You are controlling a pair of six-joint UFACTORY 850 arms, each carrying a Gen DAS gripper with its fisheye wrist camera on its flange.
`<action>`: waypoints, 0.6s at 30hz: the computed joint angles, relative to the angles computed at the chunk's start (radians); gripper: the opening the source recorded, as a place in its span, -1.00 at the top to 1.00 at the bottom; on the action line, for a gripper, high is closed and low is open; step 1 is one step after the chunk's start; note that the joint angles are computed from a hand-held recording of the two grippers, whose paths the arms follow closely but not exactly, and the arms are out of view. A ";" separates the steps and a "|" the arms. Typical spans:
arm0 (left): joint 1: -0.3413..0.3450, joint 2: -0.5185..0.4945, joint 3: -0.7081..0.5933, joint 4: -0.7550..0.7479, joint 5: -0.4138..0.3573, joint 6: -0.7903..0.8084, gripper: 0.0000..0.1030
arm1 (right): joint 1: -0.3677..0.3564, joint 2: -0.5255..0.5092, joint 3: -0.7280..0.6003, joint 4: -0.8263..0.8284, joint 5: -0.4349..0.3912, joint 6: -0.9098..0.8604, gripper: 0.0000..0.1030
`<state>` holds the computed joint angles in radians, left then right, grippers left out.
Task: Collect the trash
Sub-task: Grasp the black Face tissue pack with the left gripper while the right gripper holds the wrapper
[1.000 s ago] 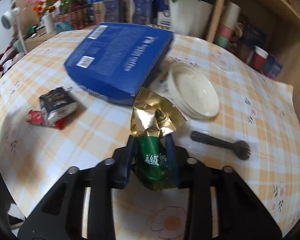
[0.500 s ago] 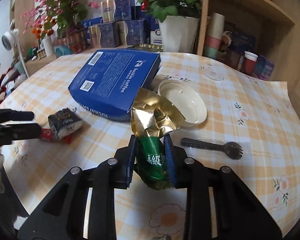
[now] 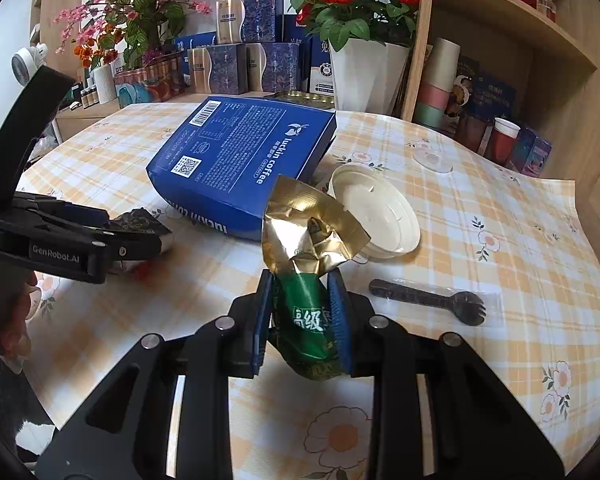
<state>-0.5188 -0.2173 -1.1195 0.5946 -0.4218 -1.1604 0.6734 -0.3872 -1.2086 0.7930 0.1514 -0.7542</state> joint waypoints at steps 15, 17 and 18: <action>-0.033 0.163 0.114 0.208 0.037 -0.143 -0.15 | 0.000 0.008 0.011 0.018 0.031 0.012 0.41; -0.045 0.208 0.143 0.211 0.042 -0.135 -0.16 | 0.010 0.013 0.020 0.071 0.059 -0.043 0.41; -0.049 0.238 0.167 0.208 0.055 -0.130 -0.16 | 0.015 0.016 0.024 0.106 0.076 -0.077 0.41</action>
